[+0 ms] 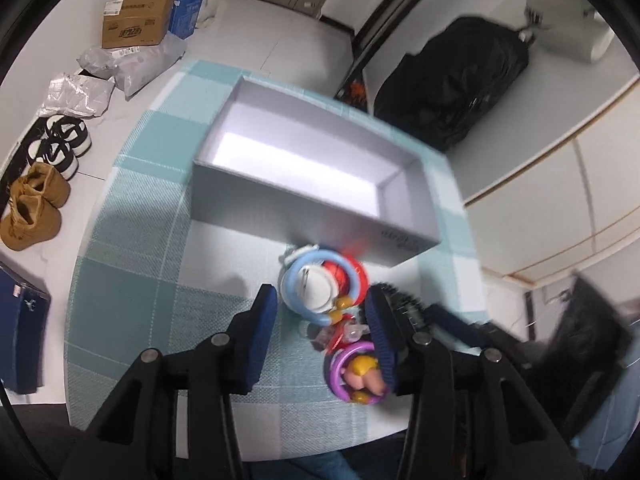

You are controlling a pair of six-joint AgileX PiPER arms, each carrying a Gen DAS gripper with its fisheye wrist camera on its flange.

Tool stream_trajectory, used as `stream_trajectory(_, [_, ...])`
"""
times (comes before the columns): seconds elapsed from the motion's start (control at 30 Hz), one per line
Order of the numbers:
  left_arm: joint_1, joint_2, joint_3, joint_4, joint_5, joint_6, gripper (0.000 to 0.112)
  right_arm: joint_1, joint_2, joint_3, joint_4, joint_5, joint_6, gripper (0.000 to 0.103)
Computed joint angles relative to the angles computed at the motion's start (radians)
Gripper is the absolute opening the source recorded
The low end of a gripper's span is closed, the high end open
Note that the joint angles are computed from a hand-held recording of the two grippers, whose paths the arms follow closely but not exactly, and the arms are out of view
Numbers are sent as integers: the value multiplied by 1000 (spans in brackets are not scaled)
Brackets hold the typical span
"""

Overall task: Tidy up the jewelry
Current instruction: 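Lift the blue ring with the left tool while the right tool grasps black hair tie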

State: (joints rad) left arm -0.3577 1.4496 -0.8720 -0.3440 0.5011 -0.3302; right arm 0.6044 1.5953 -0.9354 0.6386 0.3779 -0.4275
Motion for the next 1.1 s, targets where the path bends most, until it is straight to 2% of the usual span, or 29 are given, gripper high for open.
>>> stream_trajectory(0.2, [-44, 84, -67, 116, 22, -101, 56, -35, -40, 27, 86, 4, -78, 42])
stream_trajectory(0.47, [-121, 170, -152, 362, 110, -305, 58, -113, -66, 41, 219, 50, -189, 42])
stream_trajectory(0.67, [-160, 192, -169, 472, 162, -397, 58, -147, -73, 46, 266, 76, -237, 42])
stream_trajectory(0.87, [-167, 176, -144, 517, 156, -426, 53, -164, -73, 40, 283, 92, -244, 42])
stream_trajectory(1.03, [-149, 161, -129, 477, 136, -388, 52, -171, -77, 38, 285, 98, -243, 42])
stream_trajectory(1.1, [-117, 143, -109, 403, 112, -328, 52, -173, -78, 41, 302, 93, -260, 42])
